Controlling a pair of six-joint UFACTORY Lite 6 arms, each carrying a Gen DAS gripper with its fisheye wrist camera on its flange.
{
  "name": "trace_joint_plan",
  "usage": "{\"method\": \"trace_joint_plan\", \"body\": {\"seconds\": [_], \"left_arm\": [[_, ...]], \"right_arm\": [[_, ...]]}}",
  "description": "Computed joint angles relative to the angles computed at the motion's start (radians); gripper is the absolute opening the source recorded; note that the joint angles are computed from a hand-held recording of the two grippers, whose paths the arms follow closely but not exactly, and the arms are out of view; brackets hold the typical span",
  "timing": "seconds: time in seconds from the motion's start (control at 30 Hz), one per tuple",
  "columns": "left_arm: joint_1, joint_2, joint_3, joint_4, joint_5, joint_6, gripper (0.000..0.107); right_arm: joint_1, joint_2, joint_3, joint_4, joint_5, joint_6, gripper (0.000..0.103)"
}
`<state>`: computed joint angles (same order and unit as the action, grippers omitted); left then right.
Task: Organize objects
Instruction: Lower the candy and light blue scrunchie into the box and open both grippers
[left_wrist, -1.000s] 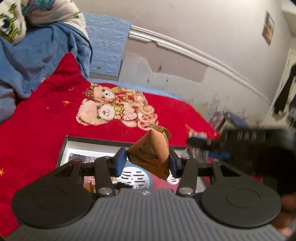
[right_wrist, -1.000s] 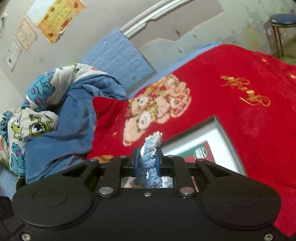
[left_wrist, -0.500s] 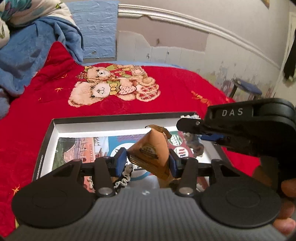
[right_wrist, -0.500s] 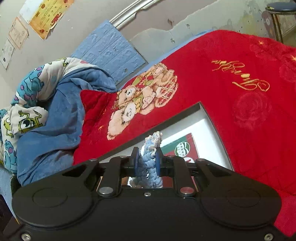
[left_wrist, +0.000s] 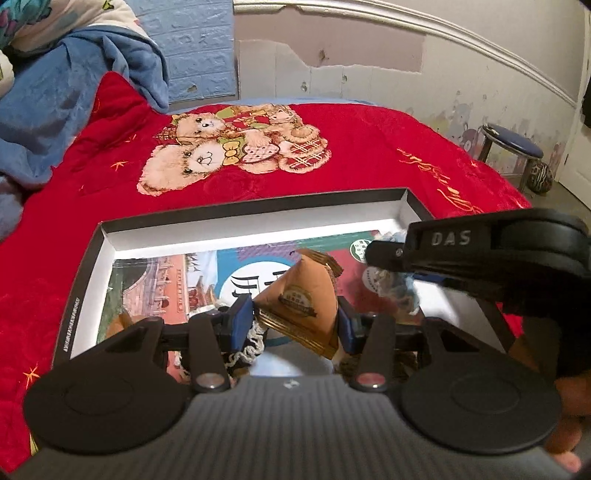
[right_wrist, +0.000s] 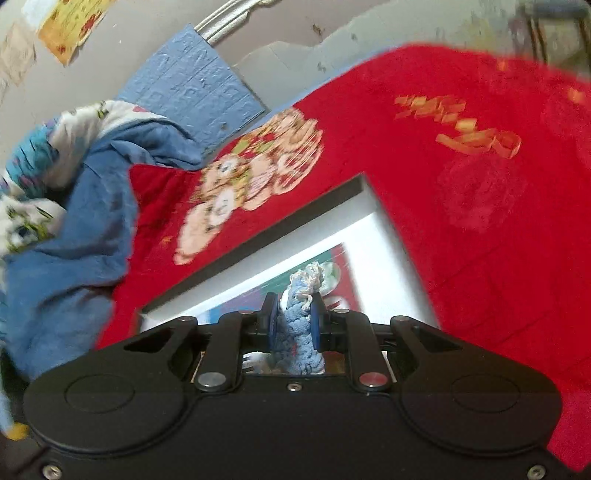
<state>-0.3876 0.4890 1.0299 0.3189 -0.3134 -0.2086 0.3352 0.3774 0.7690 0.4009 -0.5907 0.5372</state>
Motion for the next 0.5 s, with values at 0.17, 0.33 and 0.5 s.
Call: {"method": "trace_joint_plan", "body": {"seconds": [0.17,0.33,0.5], "left_arm": [[-0.018,0.014,-0.005,-0.039,0.0,0.037,0.052],[-0.035,0.029,-0.008,-0.098,-0.01,0.096,0.052],[-0.044,0.036,-0.02,-0.159,-0.037,0.171,0.052]], "right_arm": [[0.01,0.0,0.001,0.057,0.002,-0.044,0.018],[-0.004,0.008,-0.007,-0.03,-0.009,0.035,0.018],[-0.009,0.044,0.015,-0.087,-0.012,0.075,0.018]]}}
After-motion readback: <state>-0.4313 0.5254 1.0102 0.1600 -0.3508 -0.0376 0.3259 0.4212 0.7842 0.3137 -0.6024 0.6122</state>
